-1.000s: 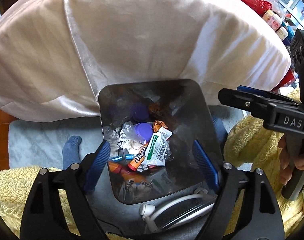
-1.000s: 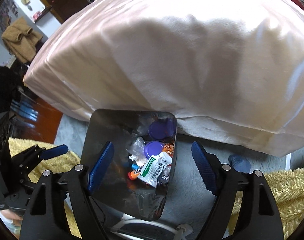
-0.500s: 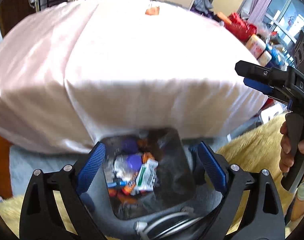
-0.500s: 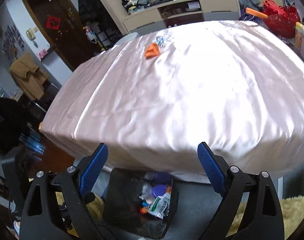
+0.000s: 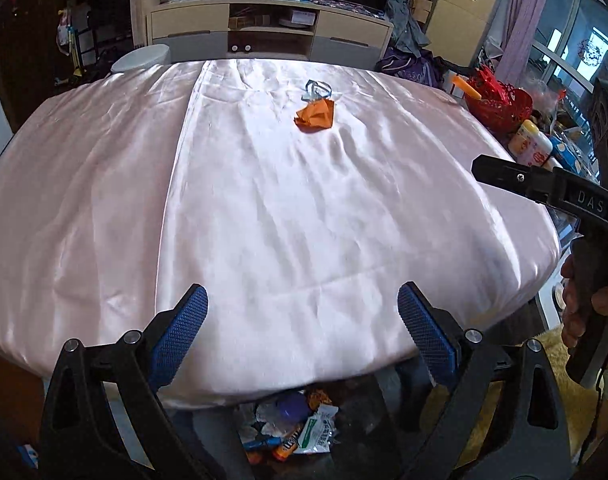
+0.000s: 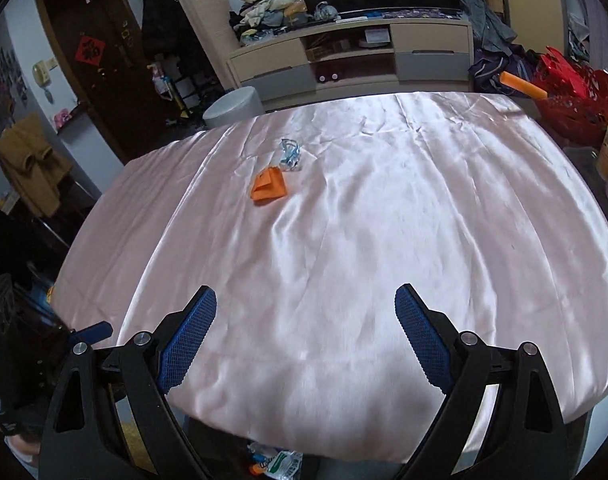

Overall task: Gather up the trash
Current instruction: 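Move both open tools back toward the orange paper and mask, then grasp the orange paper with the left tool while the right tool grasps the blue-white mask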

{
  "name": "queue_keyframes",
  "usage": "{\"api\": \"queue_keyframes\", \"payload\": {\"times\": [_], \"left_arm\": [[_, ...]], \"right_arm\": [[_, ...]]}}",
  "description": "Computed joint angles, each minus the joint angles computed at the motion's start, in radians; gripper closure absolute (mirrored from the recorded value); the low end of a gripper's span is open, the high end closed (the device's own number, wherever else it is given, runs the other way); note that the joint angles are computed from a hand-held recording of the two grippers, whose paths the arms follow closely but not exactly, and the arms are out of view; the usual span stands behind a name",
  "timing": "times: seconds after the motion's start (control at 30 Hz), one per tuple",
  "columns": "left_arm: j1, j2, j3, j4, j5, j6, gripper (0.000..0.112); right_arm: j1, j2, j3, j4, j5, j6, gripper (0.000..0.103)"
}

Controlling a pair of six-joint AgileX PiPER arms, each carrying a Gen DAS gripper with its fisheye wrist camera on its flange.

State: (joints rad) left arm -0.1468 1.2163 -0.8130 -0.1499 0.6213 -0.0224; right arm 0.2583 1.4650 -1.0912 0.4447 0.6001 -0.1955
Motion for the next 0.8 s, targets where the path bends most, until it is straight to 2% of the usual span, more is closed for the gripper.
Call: {"api": "queue_keyframes", "payload": {"times": [0.3, 0.43, 0.53, 0.63, 0.77, 0.8], "left_arm": [[0.035, 0.256, -0.220, -0.006, -0.060, 0.065, 0.021], [0.039, 0.349, -0.307, -0.008, -0.065, 0.078, 0.021], [0.045, 0.414, -0.377, -0.019, -0.054, 0.096, 0.022], [0.049, 0.468, -0.434, -0.043, -0.038, 0.126, 0.022], [0.047, 0.532, -0.502, -0.053, -0.025, 0.144, 0.022], [0.047, 0.549, -0.520, -0.059, -0.022, 0.148, 0.022]], "right_arm": [[0.025, 0.325, -0.418, -0.119, 0.088, 0.081, 0.012], [0.046, 0.497, -0.654, -0.161, 0.169, 0.115, 0.012], [0.039, 0.631, -0.826, -0.110, 0.251, 0.120, 0.013], [0.041, 0.762, -1.013, -0.120, 0.328, 0.168, 0.022], [0.063, 0.912, -1.262, -0.167, 0.436, 0.208, 0.041], [0.067, 0.941, -1.315, -0.178, 0.461, 0.217, 0.049]]}}
